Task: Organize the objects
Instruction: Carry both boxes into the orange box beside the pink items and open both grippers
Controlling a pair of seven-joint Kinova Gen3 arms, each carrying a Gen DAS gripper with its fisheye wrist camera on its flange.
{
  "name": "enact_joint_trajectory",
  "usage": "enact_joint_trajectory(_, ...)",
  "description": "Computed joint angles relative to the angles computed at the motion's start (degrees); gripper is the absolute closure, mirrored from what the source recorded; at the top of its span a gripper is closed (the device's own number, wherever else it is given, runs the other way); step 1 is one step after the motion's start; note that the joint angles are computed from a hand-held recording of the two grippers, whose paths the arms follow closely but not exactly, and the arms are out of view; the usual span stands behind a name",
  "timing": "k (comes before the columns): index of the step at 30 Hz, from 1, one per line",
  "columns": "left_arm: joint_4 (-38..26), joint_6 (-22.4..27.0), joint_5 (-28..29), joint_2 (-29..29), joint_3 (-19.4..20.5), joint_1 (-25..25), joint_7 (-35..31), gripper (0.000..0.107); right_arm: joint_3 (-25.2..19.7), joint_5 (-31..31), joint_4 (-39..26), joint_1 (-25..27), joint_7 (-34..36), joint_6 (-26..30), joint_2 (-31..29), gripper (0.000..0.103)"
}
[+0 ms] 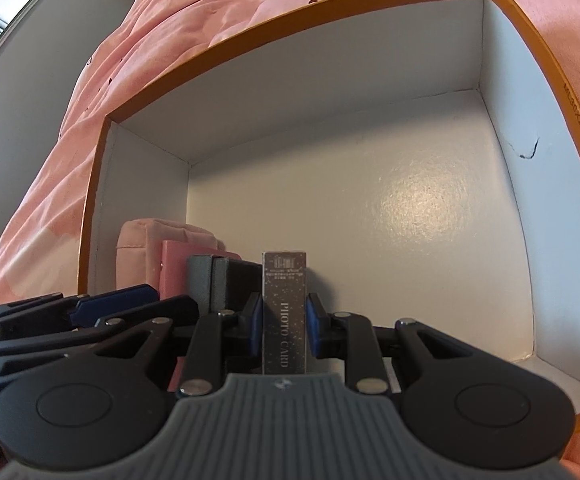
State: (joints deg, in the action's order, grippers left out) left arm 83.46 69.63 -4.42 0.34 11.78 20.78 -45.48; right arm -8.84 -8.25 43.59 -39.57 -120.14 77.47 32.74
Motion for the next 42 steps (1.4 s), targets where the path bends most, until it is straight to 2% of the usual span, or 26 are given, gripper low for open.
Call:
enact_joint_trajectory(9, 3.1, -3.1, -1.3, -5.1, 0.8, -1.2, 1.3, 0.063, 0.4, 0.6, -5.9, -1.7, 0.3, 4.0, 3.1, 0.077)
enact_joint_trajectory(19, 5.9, -5.3, 0.2, -6.9, 1.6, -2.6, 1.4, 0.063, -0.3, -2.0, -2.4, 0.2, -1.0, 1.1, 1.6, 0.076)
enact_joint_trajectory(24, 6.5, -5.4, 0.4, -7.3, 2.0, -3.0, 2.0, 0.064, 0.1, -0.9, -2.2, -0.6, -1.2, 1.0, 1.4, 0.093)
enact_joint_trajectory(30, 7.0, -6.0, 0.1, -8.1, 2.6, -2.9, 1.7, 0.065, 0.1, 0.0, -1.6, -0.9, -0.3, 0.6, 0.9, 0.093)
enact_joint_trajectory(33, 6.7, -6.0, -1.0, -8.5, 3.5, -2.7, 2.1, 0.065, 0.4, 1.8, -0.4, -2.0, 1.1, -0.3, -0.8, 0.092)
enact_joint_trajectory(37, 5.6, -5.3, -3.0, -8.9, 5.1, -1.9, 2.5, 0.065, 1.4, 7.5, 3.6, -5.2, 2.9, -3.6, -5.2, 0.089)
enact_joint_trajectory(40, 4.8, -5.0, -5.2, -9.6, 6.8, -1.0, 2.6, 0.066, 1.1, 11.3, 8.3, -6.8, 3.8, -7.5, -9.6, 0.089)
enact_joint_trajectory(42, 4.2, -4.4, -6.8, -10.0, 8.0, -0.5, 2.8, 0.068, 0.6, 13.1, 12.4, -7.3, 3.8, -10.8, -12.9, 0.082)
